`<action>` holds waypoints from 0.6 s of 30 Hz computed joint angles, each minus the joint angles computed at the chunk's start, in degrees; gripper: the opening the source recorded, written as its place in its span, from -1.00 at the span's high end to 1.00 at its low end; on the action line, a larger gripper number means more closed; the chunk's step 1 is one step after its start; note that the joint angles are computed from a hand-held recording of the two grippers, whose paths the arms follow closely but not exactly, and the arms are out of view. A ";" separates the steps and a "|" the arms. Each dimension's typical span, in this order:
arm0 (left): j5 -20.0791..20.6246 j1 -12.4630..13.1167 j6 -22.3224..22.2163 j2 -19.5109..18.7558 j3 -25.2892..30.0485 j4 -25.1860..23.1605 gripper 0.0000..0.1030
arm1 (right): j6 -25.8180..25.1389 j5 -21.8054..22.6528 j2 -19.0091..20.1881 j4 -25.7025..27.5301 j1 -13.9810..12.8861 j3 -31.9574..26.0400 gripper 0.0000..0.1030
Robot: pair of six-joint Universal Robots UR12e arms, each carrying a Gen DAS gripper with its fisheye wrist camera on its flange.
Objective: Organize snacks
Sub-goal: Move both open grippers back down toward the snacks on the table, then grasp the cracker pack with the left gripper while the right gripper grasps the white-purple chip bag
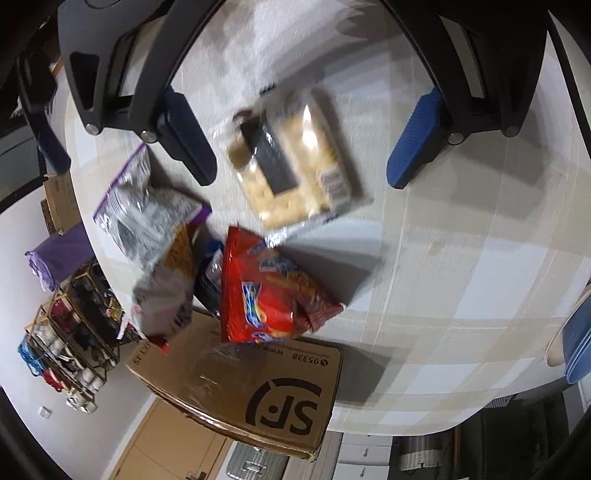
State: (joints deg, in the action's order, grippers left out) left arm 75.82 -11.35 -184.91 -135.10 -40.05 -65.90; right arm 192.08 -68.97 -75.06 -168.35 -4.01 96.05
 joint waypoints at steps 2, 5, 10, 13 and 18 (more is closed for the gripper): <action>1.31 -0.51 -0.06 -1.88 3.54 -2.60 -0.94 | 0.16 0.23 0.27 0.42 -0.17 -0.31 -0.94; 5.94 -1.81 1.61 -3.74 7.12 -5.22 -0.97 | -0.75 -0.38 0.67 1.41 -0.24 -1.07 -0.94; 12.47 -3.72 6.85 -4.81 8.22 -4.43 -0.97 | -6.18 -4.67 2.04 4.60 0.21 -4.12 -0.94; 10.72 -3.47 6.48 -5.02 8.47 -3.67 -0.97 | -10.55 -6.84 3.43 9.33 0.59 -6.99 -0.94; 9.38 -3.22 10.91 -4.99 8.78 -2.53 -0.31 | -17.08 -5.49 5.42 13.46 0.89 -10.21 -0.94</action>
State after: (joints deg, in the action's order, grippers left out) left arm 85.20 -14.57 -174.01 -140.09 -31.27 -68.43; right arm 175.00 -74.46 -69.64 -154.90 -3.12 85.84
